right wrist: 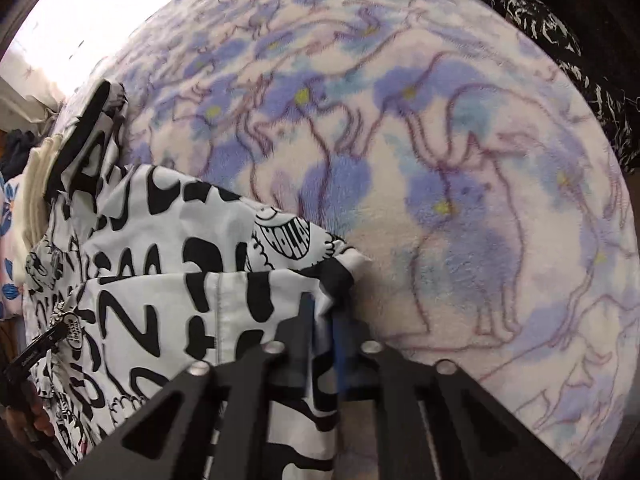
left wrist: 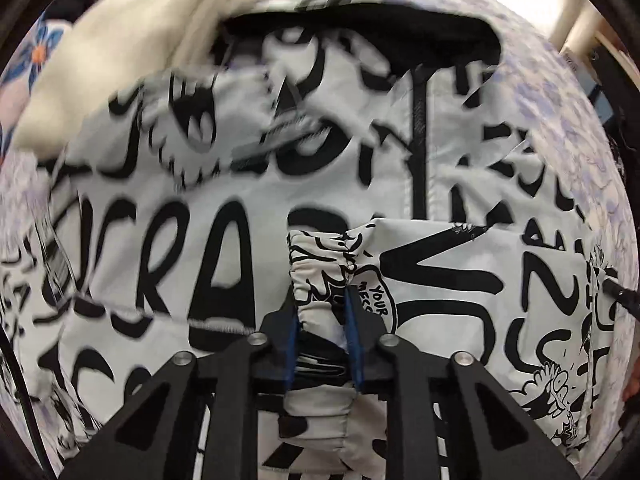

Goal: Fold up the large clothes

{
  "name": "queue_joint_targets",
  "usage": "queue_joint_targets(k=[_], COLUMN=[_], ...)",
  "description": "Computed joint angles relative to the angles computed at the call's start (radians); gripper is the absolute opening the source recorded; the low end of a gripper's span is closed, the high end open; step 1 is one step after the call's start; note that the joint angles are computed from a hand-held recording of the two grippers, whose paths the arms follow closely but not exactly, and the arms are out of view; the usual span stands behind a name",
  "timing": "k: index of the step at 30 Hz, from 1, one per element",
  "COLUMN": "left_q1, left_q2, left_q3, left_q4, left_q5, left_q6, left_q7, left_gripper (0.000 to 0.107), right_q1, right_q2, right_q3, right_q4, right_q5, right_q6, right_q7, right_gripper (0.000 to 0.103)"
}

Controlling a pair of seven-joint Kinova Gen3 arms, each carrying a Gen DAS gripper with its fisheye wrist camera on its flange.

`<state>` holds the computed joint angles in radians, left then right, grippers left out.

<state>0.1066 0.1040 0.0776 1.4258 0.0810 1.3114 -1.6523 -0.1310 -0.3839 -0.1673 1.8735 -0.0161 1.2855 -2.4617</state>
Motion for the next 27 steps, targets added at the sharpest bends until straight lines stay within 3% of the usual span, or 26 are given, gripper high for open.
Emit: queue_joint_targets(k=[4,8,11,12,13,17,21,23,25,26,27], left_q1=[0.028,0.027,-0.044,-0.07,-0.09,-0.133,-0.15,-0.16,-0.177,-0.18,-0.18], left_q2=[0.016,0.034,0.014,0.007,-0.002,-0.042,-0.097,-0.127,-0.132,-0.127,-0.13], left_q3=[0.009,0.002,-0.029,-0.039,-0.047,-0.063,-0.075,-0.085,-0.103,-0.103,-0.1], left_q4=[0.011,0.008,-0.002,-0.005,-0.003,0.033,0.113,0.154,0.183,0.19,0.194], left_q5=[-0.055,-0.059,0.032,0.062,0.082,0.103,0.097,0.113,0.15,0.157,0.155], left_q6=[-0.032,0.004,0.053,0.075,0.087,0.134,0.145,0.154,0.168,0.166,0.164], left_q7=[0.057,0.089,0.031,0.007,-0.012,-0.1,-0.137,-0.132,-0.137,-0.128,-0.12], left_gripper=[0.016,0.021,0.042,0.061,0.069,0.069,0.069,0.059,0.028,0.024,0.02], right_q1=[0.008,0.004,-0.009,-0.011,-0.018,-0.044,-0.054,-0.048,-0.038,-0.039,-0.044], right_q2=[-0.018,-0.037,-0.12,-0.139,-0.163,-0.213,-0.224,-0.226,-0.211,-0.205,-0.21], right_q3=[-0.051,0.02,0.042,0.035,0.025,-0.077,-0.183,-0.23,-0.267,-0.274,-0.263], right_q4=[0.026,0.008,0.003,-0.004,-0.011,-0.035,-0.035,-0.022,-0.011,-0.008,-0.002], right_q5=[0.046,-0.033,-0.105,-0.124,-0.146,-0.227,-0.301,-0.324,-0.318,-0.31,-0.314], right_q6=[0.018,0.056,0.077,0.096,0.127,0.259,0.296,0.29,0.283,0.28,0.267], right_q7=[-0.034,-0.024,0.004,0.008,0.011,-0.004,-0.054,-0.096,-0.134,-0.155,-0.159], right_gripper=[0.007,0.017,0.039,0.045,0.047,0.047,0.047,0.047,0.045,0.04,0.022])
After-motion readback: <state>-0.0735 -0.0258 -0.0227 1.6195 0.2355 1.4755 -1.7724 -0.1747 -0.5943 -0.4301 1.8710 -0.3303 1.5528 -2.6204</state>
